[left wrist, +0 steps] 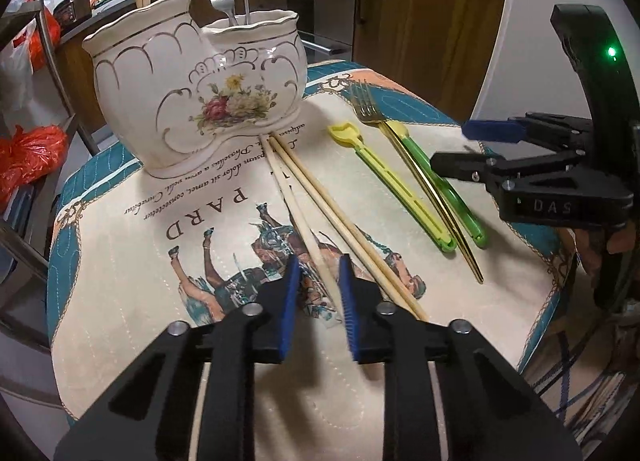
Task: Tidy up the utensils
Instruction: 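Move both open tools back toward the remaining chopsticks and utensils, then grasp a wooden chopstick with the left tool while the right tool grasps the green-handled spoon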
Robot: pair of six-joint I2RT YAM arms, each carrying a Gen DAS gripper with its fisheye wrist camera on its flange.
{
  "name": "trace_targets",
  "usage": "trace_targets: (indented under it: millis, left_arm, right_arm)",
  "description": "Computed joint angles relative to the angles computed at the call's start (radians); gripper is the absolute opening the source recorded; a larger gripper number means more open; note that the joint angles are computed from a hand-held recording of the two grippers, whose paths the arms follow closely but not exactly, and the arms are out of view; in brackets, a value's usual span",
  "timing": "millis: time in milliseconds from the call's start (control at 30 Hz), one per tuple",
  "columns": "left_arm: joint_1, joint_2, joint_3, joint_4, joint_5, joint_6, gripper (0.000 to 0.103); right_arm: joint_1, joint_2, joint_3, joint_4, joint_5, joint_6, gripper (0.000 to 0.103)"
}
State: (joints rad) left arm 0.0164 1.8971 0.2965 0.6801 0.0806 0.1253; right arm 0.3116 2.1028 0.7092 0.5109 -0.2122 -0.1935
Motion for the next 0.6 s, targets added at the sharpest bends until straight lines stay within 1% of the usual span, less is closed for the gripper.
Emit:
trace_targets:
  millis: [33,67,133,267,333,433,500,600]
  left_arm:
    - [0.004,-0.001,0.000,-0.002,-0.001,0.002,0.017]
    - [0.008,-0.002,-0.001,-0.002,-0.001,0.005,0.017]
    - [0.018,-0.005,-0.002,-0.005,0.003,0.014,0.016]
    - [0.057,-0.023,-0.005,-0.029,0.023,0.049,0.016]
    - [0.076,-0.032,-0.004,-0.044,0.029,0.067,0.016]
    - [0.103,-0.039,0.008,-0.071,0.026,0.092,0.016]
    - [0.126,-0.048,0.018,-0.100,0.029,0.103,0.016]
    - [0.152,-0.053,0.032,-0.134,0.062,0.101,0.016]
  right_arm:
    - [0.006,0.002,0.010,-0.028,-0.003,-0.008,0.061]
    - [0.010,0.004,0.011,-0.033,-0.001,-0.012,0.060]
    - [0.019,-0.003,0.012,-0.049,0.026,-0.027,0.055]
    - [0.011,-0.005,0.023,-0.081,0.057,-0.057,0.050]
    - [-0.003,0.000,0.039,-0.097,0.071,-0.057,0.049]
    - [-0.020,0.006,0.067,-0.121,0.052,-0.055,0.048]
    - [-0.022,0.020,0.105,-0.160,0.024,-0.058,0.045]
    - [-0.026,0.050,0.157,-0.210,-0.013,-0.062,0.043]
